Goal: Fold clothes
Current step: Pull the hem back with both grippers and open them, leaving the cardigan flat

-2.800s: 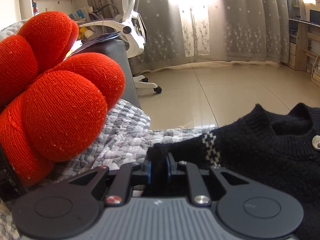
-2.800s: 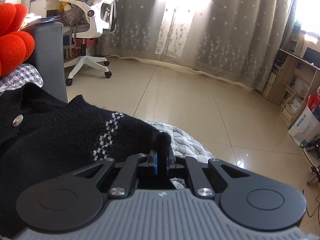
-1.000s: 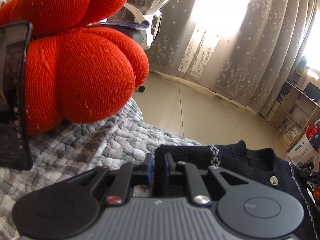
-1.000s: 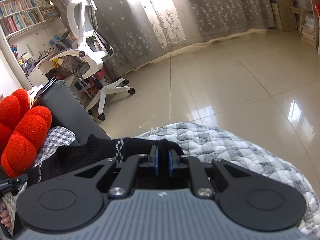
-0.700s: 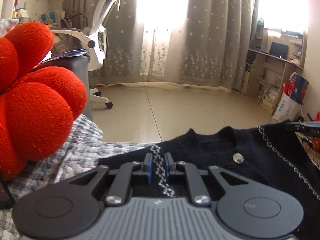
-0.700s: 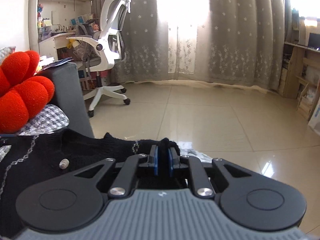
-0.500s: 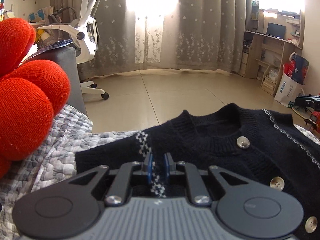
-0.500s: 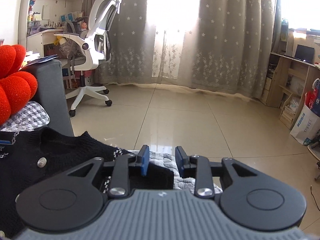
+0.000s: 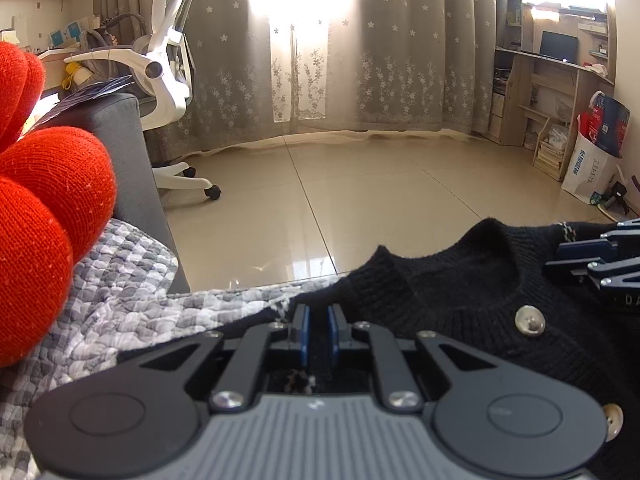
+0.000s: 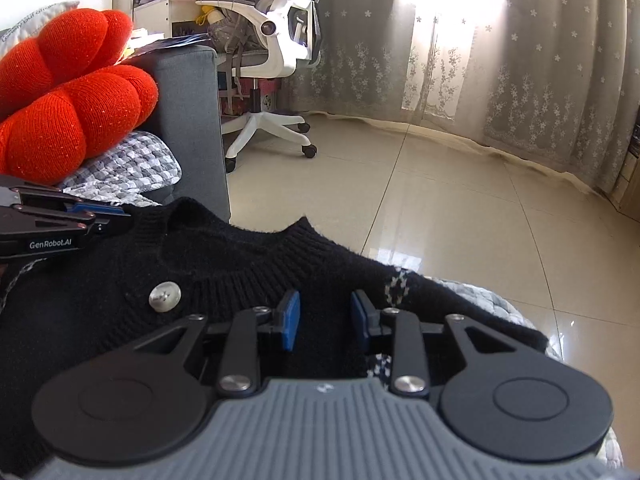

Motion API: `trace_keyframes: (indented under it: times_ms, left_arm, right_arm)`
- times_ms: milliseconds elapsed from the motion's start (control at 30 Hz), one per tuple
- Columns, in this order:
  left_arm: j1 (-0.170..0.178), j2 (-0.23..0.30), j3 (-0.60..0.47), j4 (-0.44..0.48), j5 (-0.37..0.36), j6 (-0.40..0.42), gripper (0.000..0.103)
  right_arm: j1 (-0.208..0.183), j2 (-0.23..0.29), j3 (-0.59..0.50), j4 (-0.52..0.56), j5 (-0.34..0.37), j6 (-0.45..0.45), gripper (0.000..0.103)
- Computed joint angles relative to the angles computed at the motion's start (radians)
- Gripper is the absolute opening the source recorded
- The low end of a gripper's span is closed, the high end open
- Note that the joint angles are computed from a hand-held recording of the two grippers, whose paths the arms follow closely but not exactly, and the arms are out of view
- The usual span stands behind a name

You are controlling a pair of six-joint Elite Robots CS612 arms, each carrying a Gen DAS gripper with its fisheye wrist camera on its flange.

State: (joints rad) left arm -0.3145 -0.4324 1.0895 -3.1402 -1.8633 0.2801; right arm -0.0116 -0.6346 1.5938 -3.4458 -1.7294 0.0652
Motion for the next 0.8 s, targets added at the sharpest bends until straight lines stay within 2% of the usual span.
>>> trace_keyframes:
  times_ms: [200,333,400,467,567,633,733,800]
  left_arm:
    - [-0.010,0.024,-0.061,0.060,0.023,-0.001,0.010]
    - [-0.029,0.033,-0.085,0.077,0.104,0.010,0.010]
    - [-0.036,0.026,-0.074,0.063,0.139,-0.008,0.010]
    - [-0.034,0.011,-0.044,0.028,0.125,-0.035,0.011]
    - [-0.021,-0.022,0.017,-0.020,0.070,-0.061,0.020]
    - [-0.013,-0.047,0.063,-0.051,0.039,-0.069,0.022]
    - [0.002,-0.087,0.138,-0.067,-0.030,-0.065,0.022]
    - [0.006,-0.117,0.196,-0.070,-0.058,-0.027,0.025]
  right_arm:
    - [-0.012,0.023,-0.068,0.084,0.015,0.013,0.031]
    - [-0.009,0.037,-0.119,0.161,-0.027,0.064,0.031]
    - [-0.001,0.035,-0.114,0.141,-0.052,0.079,0.031]
    - [0.006,0.025,-0.090,0.102,-0.061,0.078,0.033]
    - [0.012,-0.007,-0.034,0.054,-0.046,0.074,0.034]
    - [0.015,-0.029,0.007,0.029,-0.035,0.081,0.035]
    - [0.021,-0.056,0.063,0.005,-0.019,0.079,0.036]
    - [0.030,-0.070,0.094,-0.001,-0.014,0.072,0.036]
